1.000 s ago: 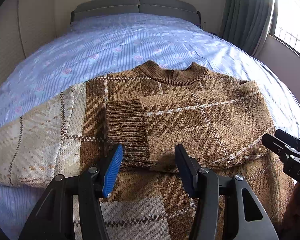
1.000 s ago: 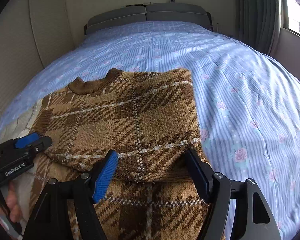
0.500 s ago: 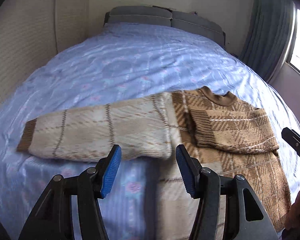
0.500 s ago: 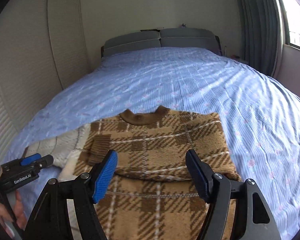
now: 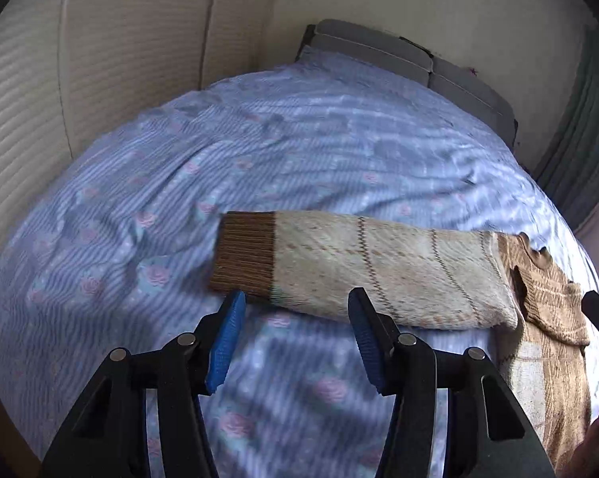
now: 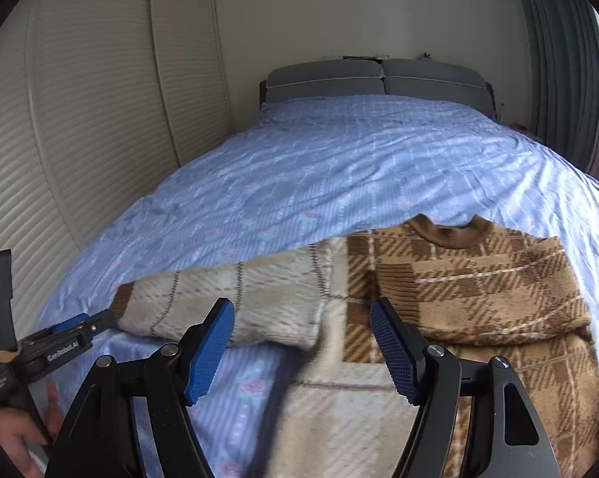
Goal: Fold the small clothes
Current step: 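Grasp the cream sleeve cuff with the left gripper and lift, then fold the cream sleeve over the sweater body and open the left gripper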
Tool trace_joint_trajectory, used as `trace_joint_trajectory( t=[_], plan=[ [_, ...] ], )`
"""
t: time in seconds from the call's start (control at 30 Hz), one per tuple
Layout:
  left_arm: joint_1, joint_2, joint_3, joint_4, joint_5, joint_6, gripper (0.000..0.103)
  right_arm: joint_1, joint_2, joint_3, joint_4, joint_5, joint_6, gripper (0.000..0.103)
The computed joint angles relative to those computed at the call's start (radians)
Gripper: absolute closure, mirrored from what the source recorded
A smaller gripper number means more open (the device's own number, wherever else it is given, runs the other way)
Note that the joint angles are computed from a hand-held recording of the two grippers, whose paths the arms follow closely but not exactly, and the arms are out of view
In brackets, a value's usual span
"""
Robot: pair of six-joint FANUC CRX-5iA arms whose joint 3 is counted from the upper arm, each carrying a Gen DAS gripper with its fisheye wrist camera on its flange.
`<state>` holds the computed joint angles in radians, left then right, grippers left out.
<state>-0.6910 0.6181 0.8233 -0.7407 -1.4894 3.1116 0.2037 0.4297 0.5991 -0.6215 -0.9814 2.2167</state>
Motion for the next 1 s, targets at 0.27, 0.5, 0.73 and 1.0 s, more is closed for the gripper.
trace_joint_trajectory(
  t=[0.27, 0.5, 0.73, 1.0],
  plan=[
    [0.070, -0.161, -0.340, 0.059, 0.337, 0.274, 0.062, 0.084, -0.059, -0.105, 0.027, 0.068, 0.041, 0.032],
    [0.081, -0.189, -0.423, 0.016, 0.447, 0.434, 0.062, 0.105, -0.047, -0.117, 0.095, 0.111, -0.010, 0.032],
    [0.093, -0.197, -0.441, -0.003, 0.450, 0.522, 0.091, 0.108, -0.024, -0.102, 0.140, 0.116, -0.057, 0.032],
    [0.037, -0.117, -0.203, -0.076, 0.222, 0.358, 0.092, 0.048, -0.003, -0.051, 0.115, 0.093, -0.065, 0.032]
  ],
)
